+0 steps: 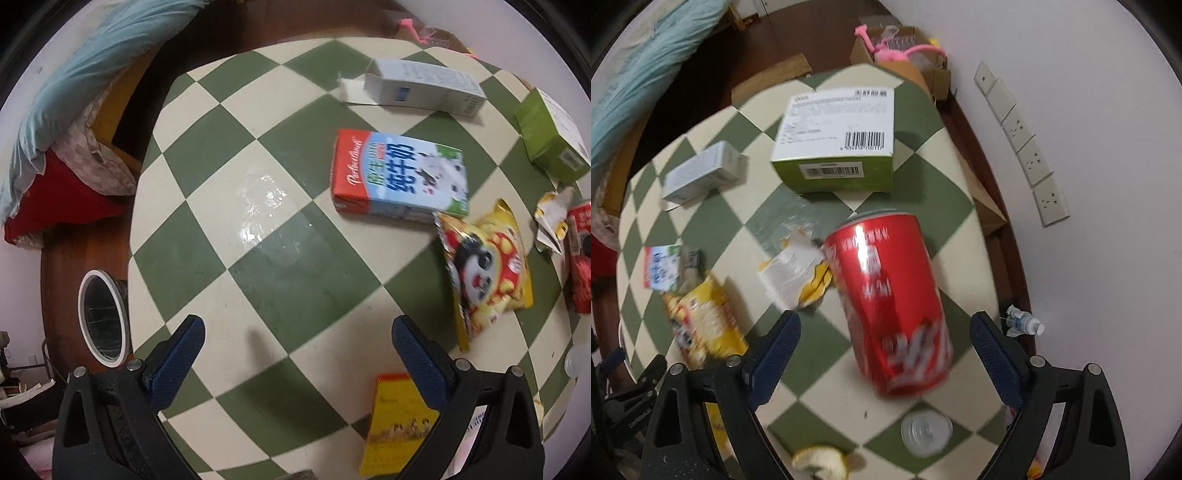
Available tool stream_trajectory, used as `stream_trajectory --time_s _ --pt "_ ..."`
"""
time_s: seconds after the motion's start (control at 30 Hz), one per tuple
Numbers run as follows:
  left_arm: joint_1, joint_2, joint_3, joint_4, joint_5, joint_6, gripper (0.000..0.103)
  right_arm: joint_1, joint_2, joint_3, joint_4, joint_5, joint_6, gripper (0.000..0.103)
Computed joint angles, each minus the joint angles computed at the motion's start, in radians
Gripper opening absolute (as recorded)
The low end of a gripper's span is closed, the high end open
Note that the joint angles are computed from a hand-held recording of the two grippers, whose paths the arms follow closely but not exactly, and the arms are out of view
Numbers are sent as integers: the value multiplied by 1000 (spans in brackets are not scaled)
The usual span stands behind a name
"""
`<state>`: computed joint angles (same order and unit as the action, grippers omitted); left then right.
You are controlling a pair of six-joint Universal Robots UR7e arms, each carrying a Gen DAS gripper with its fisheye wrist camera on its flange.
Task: Collect trash
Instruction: 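Grasp the yellow cigarette pack with the left tool while the right tool grasps the red cola can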
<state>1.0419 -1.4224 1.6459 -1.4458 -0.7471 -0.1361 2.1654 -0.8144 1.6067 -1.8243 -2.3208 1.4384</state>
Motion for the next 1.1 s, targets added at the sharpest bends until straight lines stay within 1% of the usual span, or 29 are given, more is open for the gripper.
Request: stream_trajectory --time_s 0.07,0.17,0.2,0.27,0.33,0.43,0.5,0.57,0.7,0.8,0.9,0.93,1.0,1.03,1.1 --pt "10 10 -11 0 -11 1 103 -20 5 15 -41 12 -26 88" --pt "13 4 -8 -20 -24 29 103 -26 19 9 15 -12 -4 77" --pt "11 -4 -5 -19 -33 41 103 -23 10 27 -17 -14 -21 74" --pt "-3 -29 13 -19 -59 71 103 -19 -15 70 -88 13 -33 74" --pt "-23 -63 40 -2 -88 101 103 -3 -29 90 -104 28 -26 74" --pt "-38 -94 72 51 -140 100 103 33 -37 110 -110 57 0 74" --pt "-41 -107 99 77 -164 79 96 53 -31 117 -125 78 11 74" --pt "-38 -108 115 93 -176 53 79 69 -19 112 -120 84 21 74" --pt "-25 -94 105 83 -235 -7 78 90 -4 110 -121 87 45 74" --pt "-26 -77 111 96 -255 -32 78 96 7 105 -129 94 53 74" --pt "-56 -95 158 82 -215 -17 77 92 22 89 -129 98 42 74" --pt "-62 -104 169 74 -208 -7 74 93 28 82 -126 100 39 74" --pt "-76 -127 184 69 -212 2 64 97 45 61 -115 106 37 74" --pt "-76 -134 184 70 -211 14 55 95 48 57 -117 108 30 74" --pt "-66 -139 172 92 -191 32 55 97 62 46 -120 118 23 74"
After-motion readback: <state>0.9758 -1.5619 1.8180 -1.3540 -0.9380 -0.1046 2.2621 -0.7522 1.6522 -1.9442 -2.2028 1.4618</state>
